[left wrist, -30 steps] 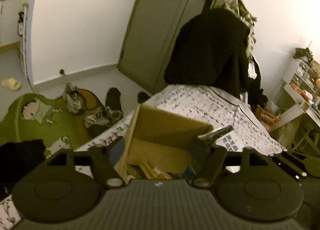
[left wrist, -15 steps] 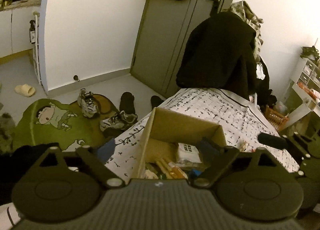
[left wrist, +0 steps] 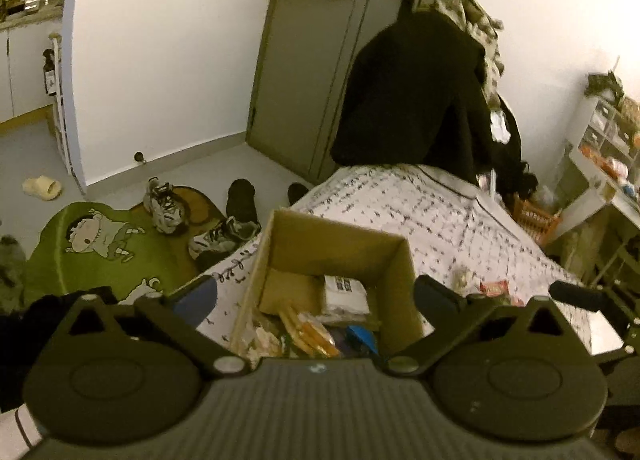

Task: Organize snacks
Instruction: 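Open both tools over the box to drop both packs in, then move the left tool to the green packet while the right tool approaches the orange candy pack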

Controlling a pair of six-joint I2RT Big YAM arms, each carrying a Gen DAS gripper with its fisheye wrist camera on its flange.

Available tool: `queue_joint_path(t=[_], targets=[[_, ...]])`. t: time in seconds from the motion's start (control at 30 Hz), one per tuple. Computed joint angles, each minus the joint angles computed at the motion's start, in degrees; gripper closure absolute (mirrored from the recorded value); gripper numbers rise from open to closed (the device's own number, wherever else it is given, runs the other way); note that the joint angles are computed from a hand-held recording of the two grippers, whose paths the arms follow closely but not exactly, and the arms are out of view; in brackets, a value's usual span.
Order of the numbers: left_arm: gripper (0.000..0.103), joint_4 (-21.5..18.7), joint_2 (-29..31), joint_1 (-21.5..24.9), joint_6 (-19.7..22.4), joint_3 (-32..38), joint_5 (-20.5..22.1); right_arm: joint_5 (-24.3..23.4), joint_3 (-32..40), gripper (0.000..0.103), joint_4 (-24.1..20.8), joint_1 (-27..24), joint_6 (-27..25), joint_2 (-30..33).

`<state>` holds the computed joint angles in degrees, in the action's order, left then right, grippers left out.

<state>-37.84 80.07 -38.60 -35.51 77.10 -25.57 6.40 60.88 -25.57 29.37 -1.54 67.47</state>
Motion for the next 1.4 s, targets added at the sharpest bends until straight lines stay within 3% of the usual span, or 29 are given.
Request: queue_joint_path(t=[0.57, 0.93, 1.17, 1.4], targets=[[0.0, -6.52, 4.56, -4.95, -0.44, 5.69, 2.63, -3.35, -2.67, 0.008, -4.43, -4.51, 2.48, -4.73], [0.002, -8.87, 9.76, -7.37, 2.82, 11.37, 1.75, -4.22, -4.49, 0.008, -5.03, -9.14, 2.47, -6.5], [0.006, -6.01, 12.87, -6.98, 5.22, 14.16, 3.39, -3.77, -5.73, 0.009, -4.6, -13.1, 2.9, -6.85], [0.01, -4.07, 16.73, -6.64, 6.17, 18.15, 6.09, -6.2, -5.53, 0.019, -4.69, -17.04, 3.97, -5.2]])
